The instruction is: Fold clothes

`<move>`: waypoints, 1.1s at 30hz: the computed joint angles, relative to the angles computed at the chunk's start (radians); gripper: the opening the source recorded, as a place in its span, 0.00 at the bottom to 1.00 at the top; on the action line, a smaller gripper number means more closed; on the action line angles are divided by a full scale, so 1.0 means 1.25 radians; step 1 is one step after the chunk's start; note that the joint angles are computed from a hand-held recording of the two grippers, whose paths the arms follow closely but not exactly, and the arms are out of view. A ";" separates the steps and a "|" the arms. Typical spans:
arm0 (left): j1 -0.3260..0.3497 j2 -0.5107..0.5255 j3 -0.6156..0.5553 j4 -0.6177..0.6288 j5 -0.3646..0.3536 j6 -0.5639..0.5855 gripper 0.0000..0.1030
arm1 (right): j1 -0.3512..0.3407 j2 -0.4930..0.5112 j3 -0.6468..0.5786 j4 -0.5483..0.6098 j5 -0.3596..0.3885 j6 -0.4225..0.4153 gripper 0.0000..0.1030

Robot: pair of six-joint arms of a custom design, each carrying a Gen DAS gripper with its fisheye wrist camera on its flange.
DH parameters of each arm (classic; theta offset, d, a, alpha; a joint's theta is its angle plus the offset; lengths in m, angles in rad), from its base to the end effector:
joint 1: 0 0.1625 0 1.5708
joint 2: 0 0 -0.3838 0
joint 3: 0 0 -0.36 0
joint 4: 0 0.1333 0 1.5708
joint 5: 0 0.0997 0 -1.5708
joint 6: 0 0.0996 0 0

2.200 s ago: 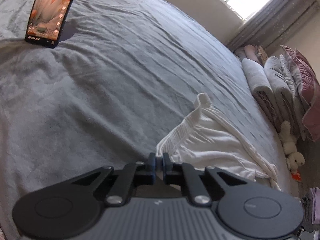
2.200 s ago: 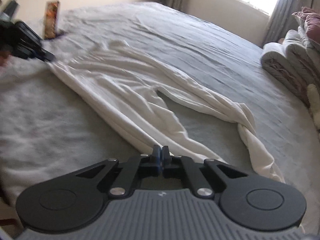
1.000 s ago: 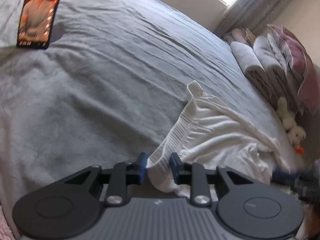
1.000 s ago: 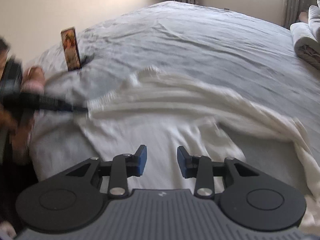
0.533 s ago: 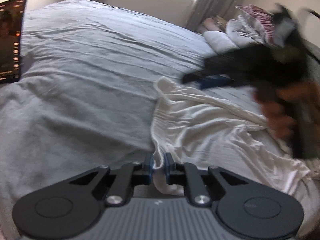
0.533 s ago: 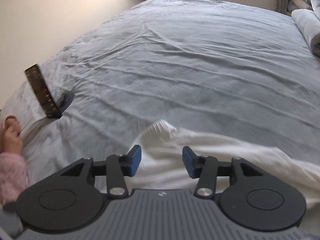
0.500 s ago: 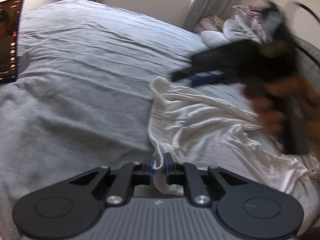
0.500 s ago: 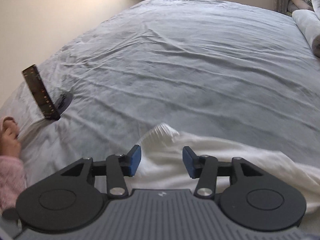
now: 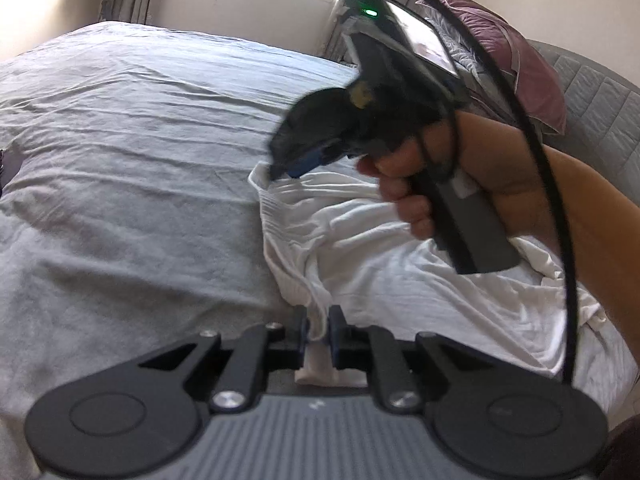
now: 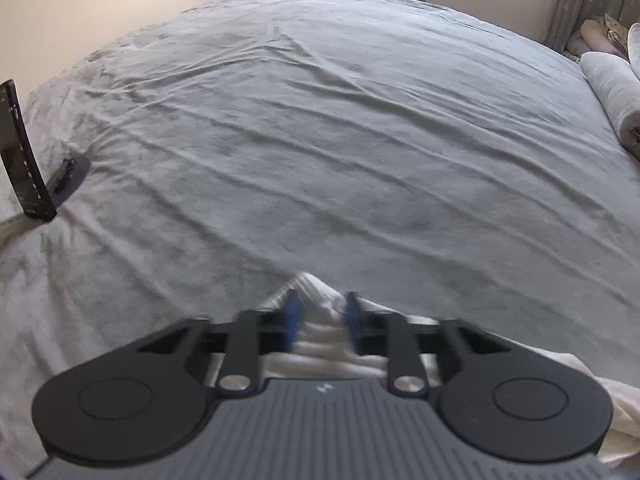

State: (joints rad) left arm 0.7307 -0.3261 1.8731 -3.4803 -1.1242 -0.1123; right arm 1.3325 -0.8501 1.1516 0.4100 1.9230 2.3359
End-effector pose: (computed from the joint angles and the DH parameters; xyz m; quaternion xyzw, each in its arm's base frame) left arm -0.2526 -0.4631 -0.1231 0.3041 0.9106 -0.2561 0.1130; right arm -0.0461 -0.6091 0.2074 0.1805 -0.8797 0.2761 0.3425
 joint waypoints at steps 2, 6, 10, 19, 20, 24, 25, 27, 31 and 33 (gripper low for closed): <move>0.001 -0.001 -0.001 0.003 0.002 -0.001 0.11 | -0.009 -0.017 0.016 -0.006 0.003 -0.003 0.07; 0.000 0.004 -0.004 0.004 0.007 -0.002 0.12 | -0.022 -0.034 0.010 0.049 -0.024 0.053 0.10; -0.007 0.013 -0.008 -0.004 0.004 0.014 0.12 | -0.011 -0.032 -0.006 0.096 -0.052 0.092 0.38; -0.010 0.024 -0.015 0.005 -0.021 0.046 0.12 | 0.040 0.050 -0.060 0.087 0.019 0.061 0.50; -0.010 0.023 -0.013 0.006 -0.020 0.046 0.12 | 0.040 0.048 -0.050 0.066 0.035 0.051 0.50; -0.010 0.015 -0.005 0.011 -0.011 0.035 0.12 | 0.023 0.026 -0.017 0.016 0.054 0.034 0.15; -0.009 0.014 -0.003 0.010 -0.009 0.031 0.12 | 0.015 0.014 -0.009 0.016 0.042 0.042 0.10; -0.011 0.013 0.001 0.004 -0.001 0.026 0.12 | -0.003 -0.010 0.007 0.019 0.015 0.059 0.10; -0.015 0.016 0.000 0.005 0.038 0.005 0.16 | -0.032 -0.039 0.024 0.032 -0.018 0.072 0.10; -0.020 0.019 -0.003 0.021 0.070 -0.018 0.18 | -0.035 -0.046 0.036 0.019 -0.015 0.062 0.10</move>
State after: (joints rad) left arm 0.7063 -0.3028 1.8691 -3.4535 -1.0371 -0.1343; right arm 1.2889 -0.9079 1.1966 0.4343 1.9039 2.4135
